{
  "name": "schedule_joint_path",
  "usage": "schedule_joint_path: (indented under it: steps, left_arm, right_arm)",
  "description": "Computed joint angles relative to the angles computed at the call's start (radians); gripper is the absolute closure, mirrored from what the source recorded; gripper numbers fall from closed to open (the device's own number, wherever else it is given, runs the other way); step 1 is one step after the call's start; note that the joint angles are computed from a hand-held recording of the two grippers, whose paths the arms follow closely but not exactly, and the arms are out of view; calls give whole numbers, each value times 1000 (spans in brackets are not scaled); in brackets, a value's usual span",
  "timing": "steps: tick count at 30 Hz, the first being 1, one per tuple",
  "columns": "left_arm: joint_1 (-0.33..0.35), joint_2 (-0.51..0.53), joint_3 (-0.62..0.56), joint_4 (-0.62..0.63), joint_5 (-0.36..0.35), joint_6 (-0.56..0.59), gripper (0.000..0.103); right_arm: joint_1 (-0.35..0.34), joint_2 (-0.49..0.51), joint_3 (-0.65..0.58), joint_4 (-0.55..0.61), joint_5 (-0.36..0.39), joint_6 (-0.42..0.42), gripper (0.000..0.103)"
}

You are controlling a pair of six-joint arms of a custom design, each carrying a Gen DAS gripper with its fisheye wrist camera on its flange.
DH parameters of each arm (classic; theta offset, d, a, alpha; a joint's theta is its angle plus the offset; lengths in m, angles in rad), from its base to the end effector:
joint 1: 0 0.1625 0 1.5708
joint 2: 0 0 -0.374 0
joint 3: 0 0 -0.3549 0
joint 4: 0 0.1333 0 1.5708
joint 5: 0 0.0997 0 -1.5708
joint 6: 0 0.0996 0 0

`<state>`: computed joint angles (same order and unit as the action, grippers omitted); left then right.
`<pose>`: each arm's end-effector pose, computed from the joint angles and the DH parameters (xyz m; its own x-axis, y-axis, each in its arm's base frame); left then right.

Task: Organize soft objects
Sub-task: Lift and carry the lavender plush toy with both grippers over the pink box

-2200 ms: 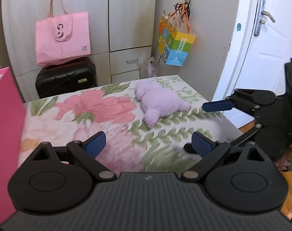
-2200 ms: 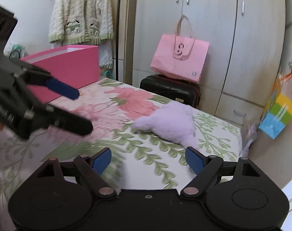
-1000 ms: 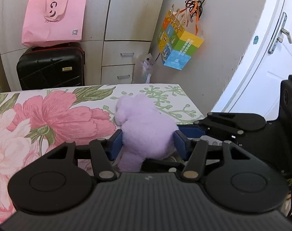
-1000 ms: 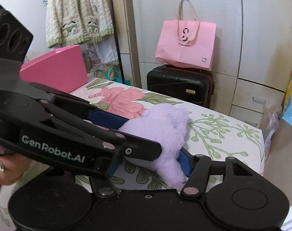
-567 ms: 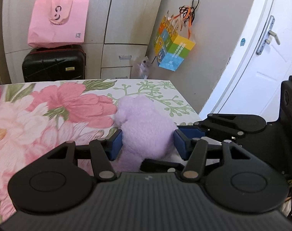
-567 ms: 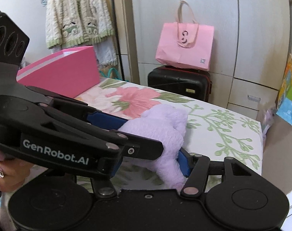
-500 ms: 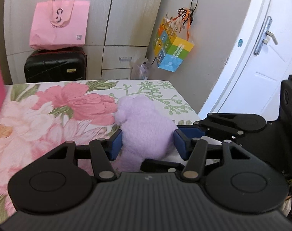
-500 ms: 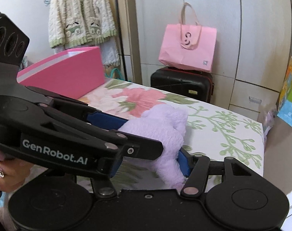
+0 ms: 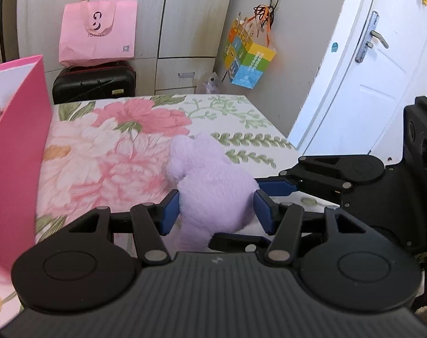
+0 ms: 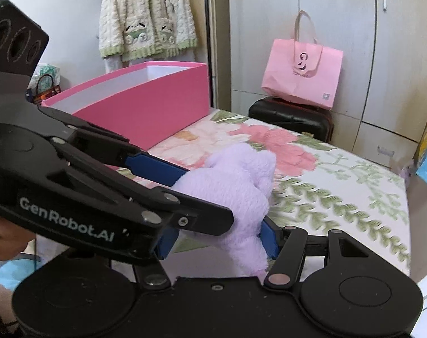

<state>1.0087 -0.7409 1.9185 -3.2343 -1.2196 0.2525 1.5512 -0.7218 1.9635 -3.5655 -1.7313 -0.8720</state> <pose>-0.1480 -0.5494 0.0510 -0.7345 0.5399 -0.4112 0.6762 0.6334 -0.3762 0.1069 -0.5376 0.0702 -0.6445 -0.4758 0.5986 -0.7448 0.5678 -0.3506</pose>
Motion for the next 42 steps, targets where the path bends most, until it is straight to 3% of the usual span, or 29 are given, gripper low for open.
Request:
schedule_joint_path:
  steps: [10,19,27,35,42]
  left_arm:
    - [-13,-202,169,115,35,-23,48]
    - [-25,-411,330,151,103,-50,47]
    - [-44,-567,408,177,182,-78,47]
    - [-37,-615,378,125,216,13,47]
    - [11,-571,278,42,176,91,47]
  right_arm:
    - [89,31,95,-87,-53,80,38]
    - [156,69,119,-84,9,179,38]
    - [227,108,82,-44,48,186,38]
    - [296,158,-40,-15,44,146,38]
    - [322,199,-211,89,55,135,38]
